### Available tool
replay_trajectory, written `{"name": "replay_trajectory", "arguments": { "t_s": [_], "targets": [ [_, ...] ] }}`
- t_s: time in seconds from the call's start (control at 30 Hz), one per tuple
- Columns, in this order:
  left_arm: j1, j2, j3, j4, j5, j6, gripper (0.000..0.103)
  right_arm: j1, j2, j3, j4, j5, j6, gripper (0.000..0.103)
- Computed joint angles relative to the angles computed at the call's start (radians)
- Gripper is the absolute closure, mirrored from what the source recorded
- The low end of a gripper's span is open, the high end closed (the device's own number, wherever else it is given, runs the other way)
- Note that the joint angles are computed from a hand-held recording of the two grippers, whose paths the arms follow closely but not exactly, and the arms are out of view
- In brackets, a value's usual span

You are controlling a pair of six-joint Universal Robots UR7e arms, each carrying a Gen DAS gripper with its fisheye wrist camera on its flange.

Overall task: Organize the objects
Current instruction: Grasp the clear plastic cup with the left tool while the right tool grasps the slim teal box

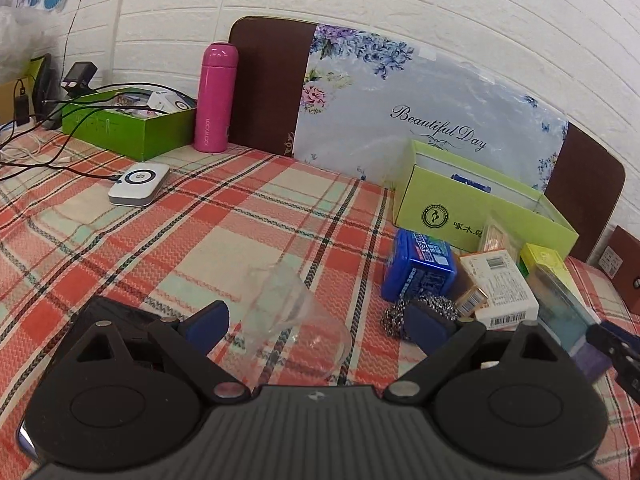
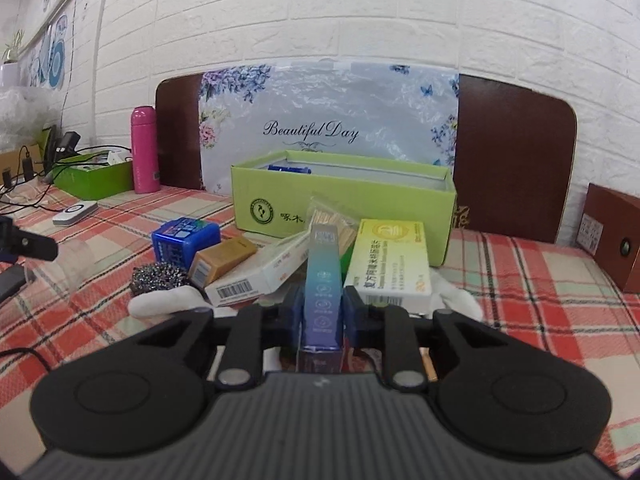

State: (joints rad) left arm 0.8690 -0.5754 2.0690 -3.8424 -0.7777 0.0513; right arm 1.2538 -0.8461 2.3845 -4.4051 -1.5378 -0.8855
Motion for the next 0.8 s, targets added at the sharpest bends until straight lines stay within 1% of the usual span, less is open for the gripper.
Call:
{"name": "replay_trajectory", "arguments": {
  "t_s": [0.07,0.1,0.13,0.17,0.2,0.23,0.27,0.3,0.33,0.4,0.43,0.5,0.53,0.63,0.73,0.8],
  "targets": [
    [0.014,0.018,-0.042,0.03,-0.009,0.003,0.006,-0.002,-0.017,0.04,-0.016,-0.002,-0.026,0.082],
    [0.022,0.018,-0.054,0.054,-0.025,-0.007,0.009,-0.004,-0.022,0.063,-0.02,0.002,-0.047,0.082],
    [0.029,0.013,-0.058,0.082,-0.052,-0.026,0.018,-0.011,-0.034,0.092,-0.007,0.026,-0.068,0.082],
    [0.039,0.002,-0.053,0.113,-0.102,-0.048,0.025,-0.021,-0.054,0.119,0.029,0.059,-0.073,0.082],
    [0.049,-0.016,-0.044,0.156,-0.166,-0.074,0.036,-0.032,-0.081,0.145,0.084,0.098,-0.064,0.08],
    [0.056,-0.031,-0.035,0.196,-0.221,-0.092,0.037,-0.044,-0.113,0.162,0.154,0.133,-0.055,0.075],
    [0.052,-0.034,-0.025,0.205,-0.247,-0.093,0.037,-0.053,-0.141,0.173,0.218,0.163,-0.039,0.072],
    [0.037,-0.024,-0.012,0.177,-0.232,-0.065,0.037,-0.06,-0.151,0.177,0.241,0.182,-0.022,0.064],
    [0.025,-0.017,0.001,0.149,-0.217,-0.029,0.036,-0.057,-0.14,0.174,0.223,0.176,-0.005,0.059],
    [0.012,-0.015,0.023,0.125,-0.207,0.002,0.034,-0.046,-0.117,0.16,0.178,0.139,0.027,0.056],
    [0.014,-0.025,0.033,0.143,-0.214,-0.006,0.034,-0.047,-0.116,0.156,0.174,0.133,0.044,0.055],
    [0.019,-0.035,0.04,0.177,-0.218,-0.041,0.03,-0.052,-0.112,0.148,0.16,0.123,0.088,0.054],
    [0.023,-0.035,0.04,0.186,-0.209,-0.057,0.03,-0.05,-0.104,0.142,0.144,0.109,0.096,0.054],
    [0.024,-0.029,0.029,0.214,-0.167,-0.107,0.029,-0.027,-0.062,0.11,0.079,0.019,0.097,0.054],
    [0.024,-0.03,0.025,0.225,-0.159,-0.137,0.026,-0.027,-0.06,0.091,0.094,-0.006,0.116,0.054],
    [0.019,-0.021,0.019,0.2,-0.15,-0.129,0.023,-0.026,-0.054,0.082,0.102,-0.013,0.115,0.054]
  ]
}}
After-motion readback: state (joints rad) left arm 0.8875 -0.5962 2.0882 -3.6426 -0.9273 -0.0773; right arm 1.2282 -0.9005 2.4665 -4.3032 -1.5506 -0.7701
